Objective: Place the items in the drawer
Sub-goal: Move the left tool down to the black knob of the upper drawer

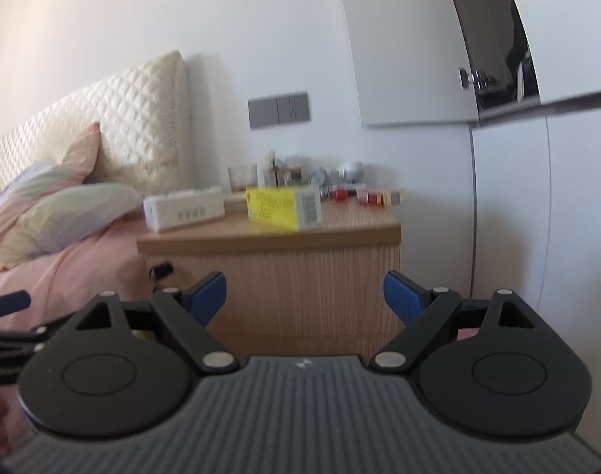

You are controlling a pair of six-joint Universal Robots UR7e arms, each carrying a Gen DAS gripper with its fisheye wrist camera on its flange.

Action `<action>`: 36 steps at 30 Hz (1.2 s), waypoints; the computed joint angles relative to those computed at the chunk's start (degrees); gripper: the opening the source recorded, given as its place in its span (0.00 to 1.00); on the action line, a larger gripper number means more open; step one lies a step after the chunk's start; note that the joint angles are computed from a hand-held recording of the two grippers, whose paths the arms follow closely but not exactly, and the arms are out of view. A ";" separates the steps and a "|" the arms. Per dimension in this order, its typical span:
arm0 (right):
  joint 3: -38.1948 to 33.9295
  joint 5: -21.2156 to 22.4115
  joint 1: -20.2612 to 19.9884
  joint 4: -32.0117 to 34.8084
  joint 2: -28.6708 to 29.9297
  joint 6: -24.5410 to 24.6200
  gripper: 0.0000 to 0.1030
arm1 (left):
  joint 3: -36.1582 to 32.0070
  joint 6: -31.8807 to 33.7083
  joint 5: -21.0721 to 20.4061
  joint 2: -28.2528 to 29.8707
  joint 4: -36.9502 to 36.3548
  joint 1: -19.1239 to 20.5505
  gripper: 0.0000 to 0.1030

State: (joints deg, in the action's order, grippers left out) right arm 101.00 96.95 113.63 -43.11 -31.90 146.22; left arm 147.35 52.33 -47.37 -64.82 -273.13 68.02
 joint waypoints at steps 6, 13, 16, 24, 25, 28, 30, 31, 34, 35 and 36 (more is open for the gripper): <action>-5.15 -3.47 -1.70 4.24 1.08 -1.01 0.86 | -4.53 0.32 0.12 -1.82 5.72 2.43 1.00; -10.89 -6.76 -3.30 10.74 3.32 -2.99 0.86 | -9.90 0.92 -4.22 -1.09 9.81 5.95 1.00; -13.28 -7.22 -3.66 12.02 4.31 -1.33 0.86 | -13.01 2.74 -5.64 -0.47 11.97 7.94 1.00; -18.65 -6.13 -6.00 13.64 6.56 1.64 0.86 | -19.61 -0.48 -8.57 -1.19 21.06 13.31 0.99; -19.74 -6.40 -6.54 15.21 6.95 2.38 0.86 | -20.45 -0.80 -8.94 -1.32 23.21 14.05 0.99; -23.27 -8.28 -8.35 20.05 8.35 3.44 0.86 | -23.19 -0.34 -11.01 -0.84 27.82 16.35 1.00; -25.84 -9.58 -9.34 23.01 9.61 2.86 0.86 | -24.58 -0.90 -14.57 -0.83 31.66 18.44 0.99; -27.15 -9.93 -9.67 24.26 10.29 2.75 0.86 | -25.14 -1.26 -17.30 -1.09 34.15 19.78 1.00; -31.33 -11.41 -10.52 28.81 12.30 2.78 0.86 | -27.24 -1.43 -23.45 -0.65 38.25 23.32 1.00; -32.19 -12.25 -10.73 29.43 12.77 2.17 0.86 | -28.04 -1.84 -23.75 -0.44 39.51 23.90 1.00; -32.71 -13.22 -10.94 29.42 13.13 1.12 0.86 | -28.75 -2.10 -24.26 -0.21 40.46 24.46 1.00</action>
